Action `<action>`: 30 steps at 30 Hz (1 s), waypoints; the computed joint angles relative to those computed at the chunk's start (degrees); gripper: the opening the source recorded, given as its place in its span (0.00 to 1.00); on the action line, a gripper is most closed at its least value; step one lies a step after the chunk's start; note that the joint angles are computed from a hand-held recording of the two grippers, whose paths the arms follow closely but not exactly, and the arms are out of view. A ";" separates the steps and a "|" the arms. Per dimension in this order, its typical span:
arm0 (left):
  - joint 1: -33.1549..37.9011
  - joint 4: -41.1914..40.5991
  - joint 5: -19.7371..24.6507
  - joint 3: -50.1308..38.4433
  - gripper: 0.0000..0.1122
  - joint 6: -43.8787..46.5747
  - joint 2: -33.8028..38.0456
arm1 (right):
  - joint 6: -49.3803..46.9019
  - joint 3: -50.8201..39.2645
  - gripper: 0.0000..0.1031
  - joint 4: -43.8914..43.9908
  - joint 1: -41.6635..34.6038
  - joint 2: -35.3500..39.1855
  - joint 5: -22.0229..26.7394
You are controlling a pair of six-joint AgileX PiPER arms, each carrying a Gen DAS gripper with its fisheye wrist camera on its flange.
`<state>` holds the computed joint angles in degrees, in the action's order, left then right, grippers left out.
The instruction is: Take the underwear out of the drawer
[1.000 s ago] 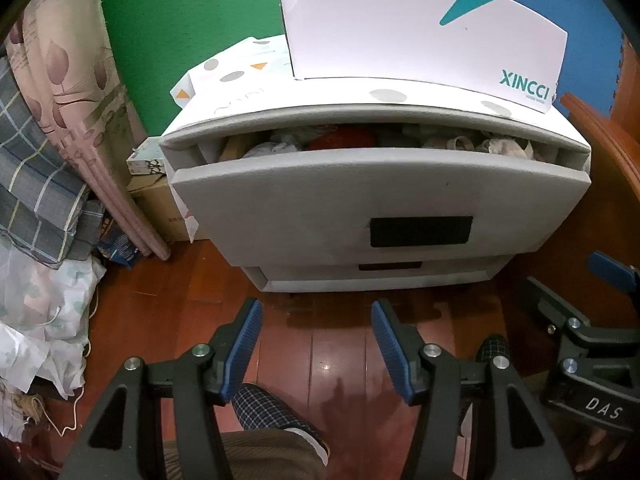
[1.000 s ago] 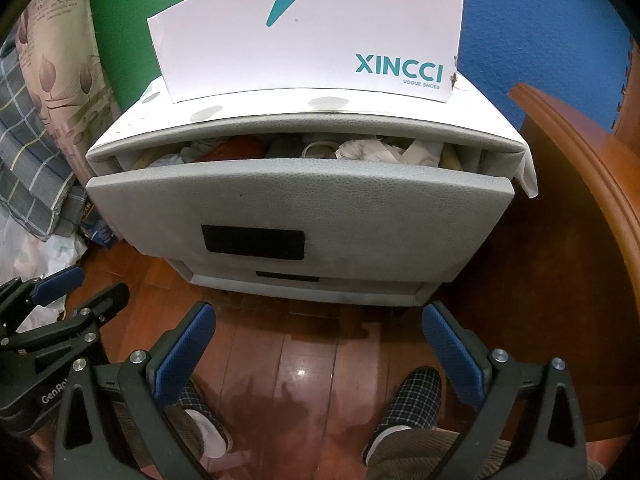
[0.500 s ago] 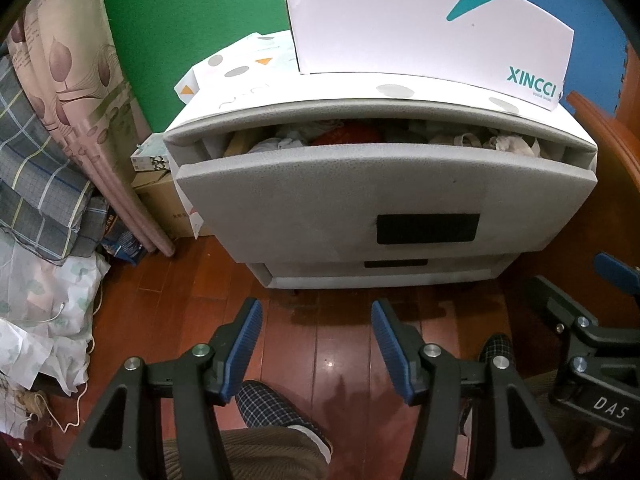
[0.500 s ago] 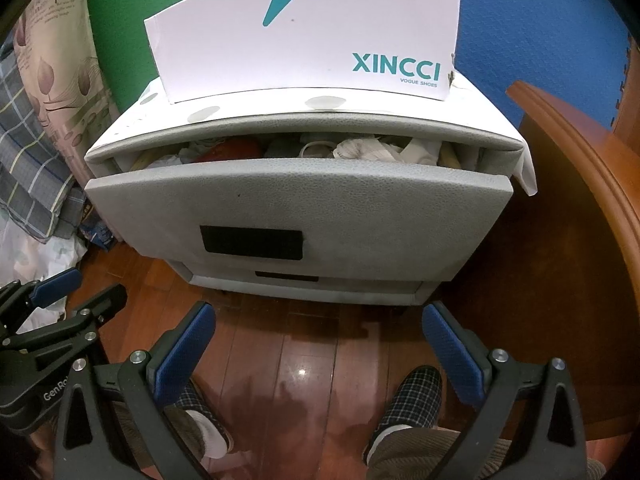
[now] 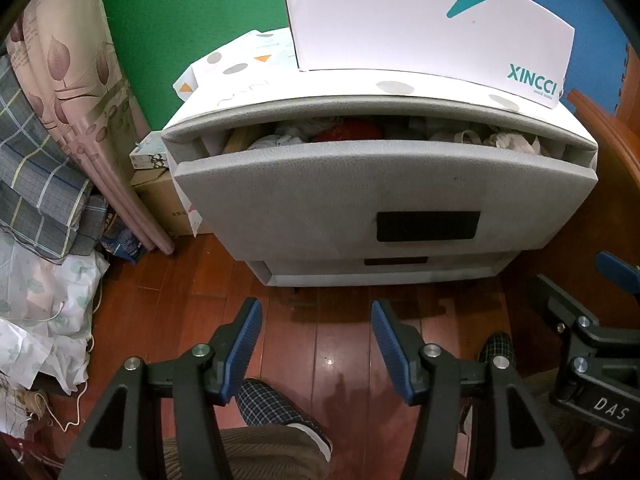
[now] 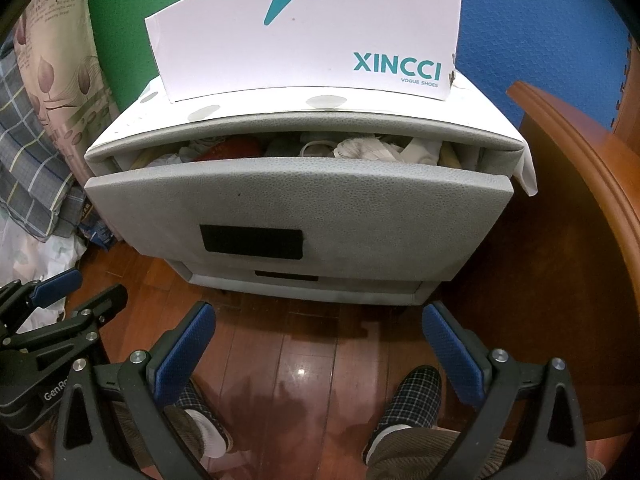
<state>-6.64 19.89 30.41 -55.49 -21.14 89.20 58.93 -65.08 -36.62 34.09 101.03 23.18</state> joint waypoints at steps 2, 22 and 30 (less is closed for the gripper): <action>-0.01 -0.03 -0.03 0.05 0.52 -0.04 0.02 | 0.05 -0.06 0.99 0.00 -0.01 0.02 -0.01; 1.06 -2.63 -0.60 0.63 0.52 1.99 -0.11 | 5.93 1.80 0.99 -5.20 -0.09 -1.82 -0.84; 2.50 -8.01 0.56 -1.00 0.52 6.51 0.22 | 8.42 2.36 0.99 -7.13 -0.35 -2.93 -0.46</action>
<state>-4.13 11.87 30.97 -56.48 -14.63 89.42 67.34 -62.72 -43.75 33.74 98.10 22.72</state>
